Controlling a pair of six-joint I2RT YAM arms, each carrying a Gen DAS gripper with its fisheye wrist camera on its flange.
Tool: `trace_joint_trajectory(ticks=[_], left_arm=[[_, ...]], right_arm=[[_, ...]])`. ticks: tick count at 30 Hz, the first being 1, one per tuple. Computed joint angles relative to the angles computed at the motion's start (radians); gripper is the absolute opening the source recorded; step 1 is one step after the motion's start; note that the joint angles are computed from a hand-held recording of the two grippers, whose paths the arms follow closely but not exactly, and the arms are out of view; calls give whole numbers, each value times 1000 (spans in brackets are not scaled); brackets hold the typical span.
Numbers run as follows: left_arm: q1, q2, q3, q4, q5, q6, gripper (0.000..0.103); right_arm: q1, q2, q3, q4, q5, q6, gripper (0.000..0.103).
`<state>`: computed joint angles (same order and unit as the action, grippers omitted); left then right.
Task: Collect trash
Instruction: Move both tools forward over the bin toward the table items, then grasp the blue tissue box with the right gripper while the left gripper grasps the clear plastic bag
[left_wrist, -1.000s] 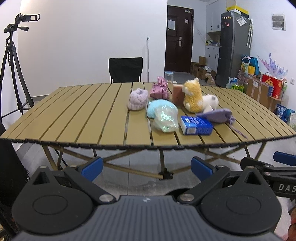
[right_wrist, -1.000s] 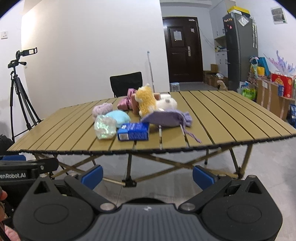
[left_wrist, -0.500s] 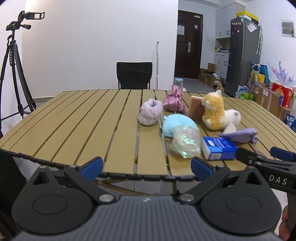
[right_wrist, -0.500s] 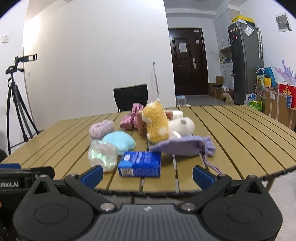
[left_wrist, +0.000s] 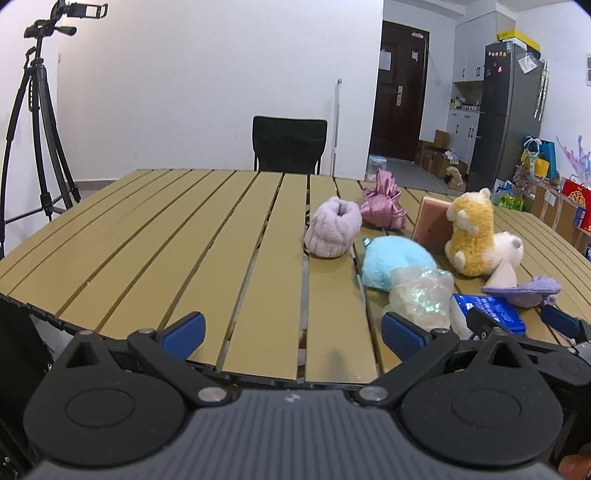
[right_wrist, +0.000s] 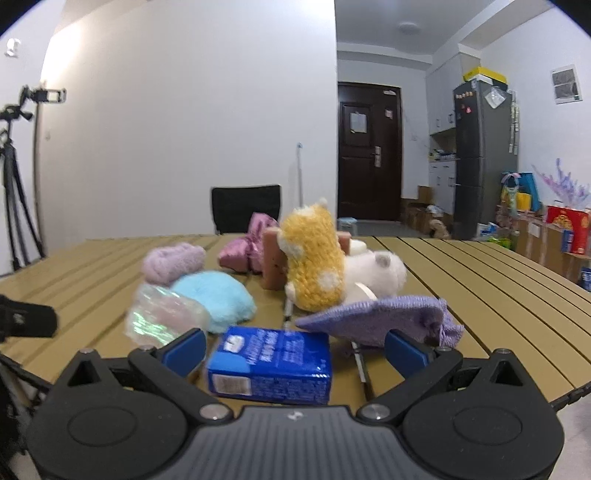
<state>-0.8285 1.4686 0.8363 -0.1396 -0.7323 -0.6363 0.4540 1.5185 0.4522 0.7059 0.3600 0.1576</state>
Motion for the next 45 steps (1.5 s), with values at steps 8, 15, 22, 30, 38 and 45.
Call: trace_joint_trajectory(ticks=[8,15,22,30,38,45], left_arm=[[21,13,-3,12,26,2,103],[22,13,-2,12,32,0,103],[18,34,16,21,35,-2,103],[2,78,59,34,27,2,103],[-13,170,149,43,63,5,103],[-42,291,252,43,40,10,103]], right_arm=[[-37,102,72,-35,-117,54,101],[-8,156,79,24,-67,27,94],[0,151,66,51,-76,-8,76],[-14,84,22,40,-102,-9,73],[-71,-56,-65,-1,-135,-25,73],[-192,-161,-132,-34,-195,-41,73]])
